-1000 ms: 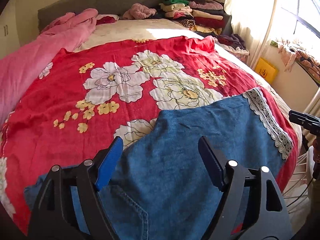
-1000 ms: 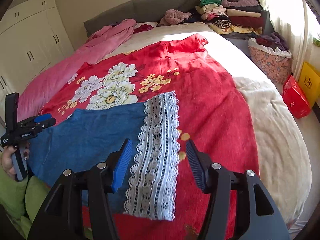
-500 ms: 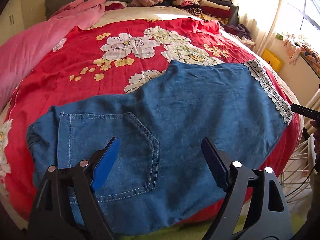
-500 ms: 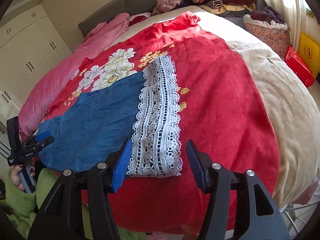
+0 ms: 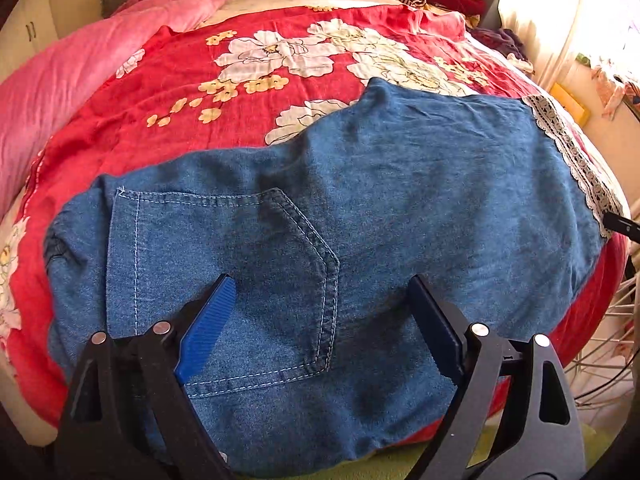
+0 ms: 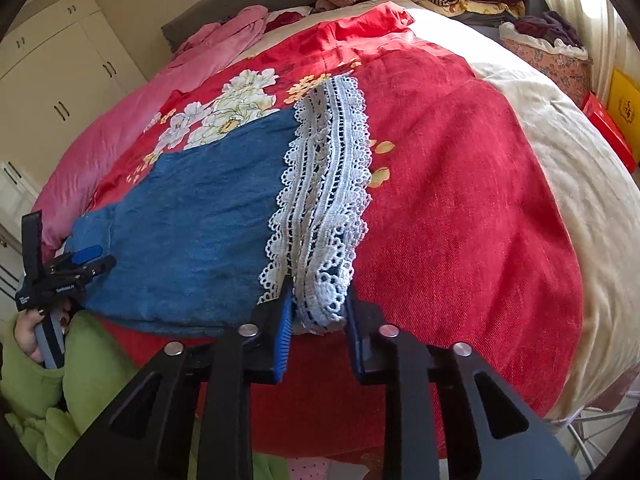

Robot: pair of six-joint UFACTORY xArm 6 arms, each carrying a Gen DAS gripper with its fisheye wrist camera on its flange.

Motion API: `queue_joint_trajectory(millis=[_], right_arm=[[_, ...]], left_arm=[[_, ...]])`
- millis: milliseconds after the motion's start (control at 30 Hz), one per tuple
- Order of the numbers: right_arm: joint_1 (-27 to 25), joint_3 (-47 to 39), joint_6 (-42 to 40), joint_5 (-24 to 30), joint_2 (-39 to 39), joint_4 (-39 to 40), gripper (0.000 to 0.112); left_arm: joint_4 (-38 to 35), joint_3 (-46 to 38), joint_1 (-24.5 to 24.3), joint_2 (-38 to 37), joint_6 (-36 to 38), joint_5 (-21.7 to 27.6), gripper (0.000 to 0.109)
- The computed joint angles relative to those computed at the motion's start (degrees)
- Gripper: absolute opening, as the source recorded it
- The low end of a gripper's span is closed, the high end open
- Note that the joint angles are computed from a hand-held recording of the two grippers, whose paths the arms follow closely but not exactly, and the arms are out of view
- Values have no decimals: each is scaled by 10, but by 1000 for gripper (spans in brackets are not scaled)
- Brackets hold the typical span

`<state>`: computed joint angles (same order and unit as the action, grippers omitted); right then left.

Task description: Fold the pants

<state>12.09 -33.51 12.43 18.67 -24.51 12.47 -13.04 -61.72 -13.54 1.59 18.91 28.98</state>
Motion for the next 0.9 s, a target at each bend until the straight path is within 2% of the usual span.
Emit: queue_joint_trajectory(millis=[67, 267, 400, 500, 700, 900], right_arm=[[-6, 4, 34, 13, -12, -50, 14], [-1, 21, 55, 27, -33, -76, 15], [-7, 17, 36, 32, -32, -31, 23], [-15, 15, 75, 40, -50, -82, 35], [-32, 12, 140, 38, -91, -172, 43], [-11, -7, 174, 21, -88, -236, 52]], left_arm=[[-2, 0, 2, 0, -2, -1, 80], [-25, -3, 10, 0, 11, 4, 80], [-45, -3, 13, 0, 24, 6, 80], [-60, 0, 14, -5, 37, 3, 80], [-55, 15, 22, -29, 36, -18, 80], [-53, 21, 31, -52, 32, -46, 81]])
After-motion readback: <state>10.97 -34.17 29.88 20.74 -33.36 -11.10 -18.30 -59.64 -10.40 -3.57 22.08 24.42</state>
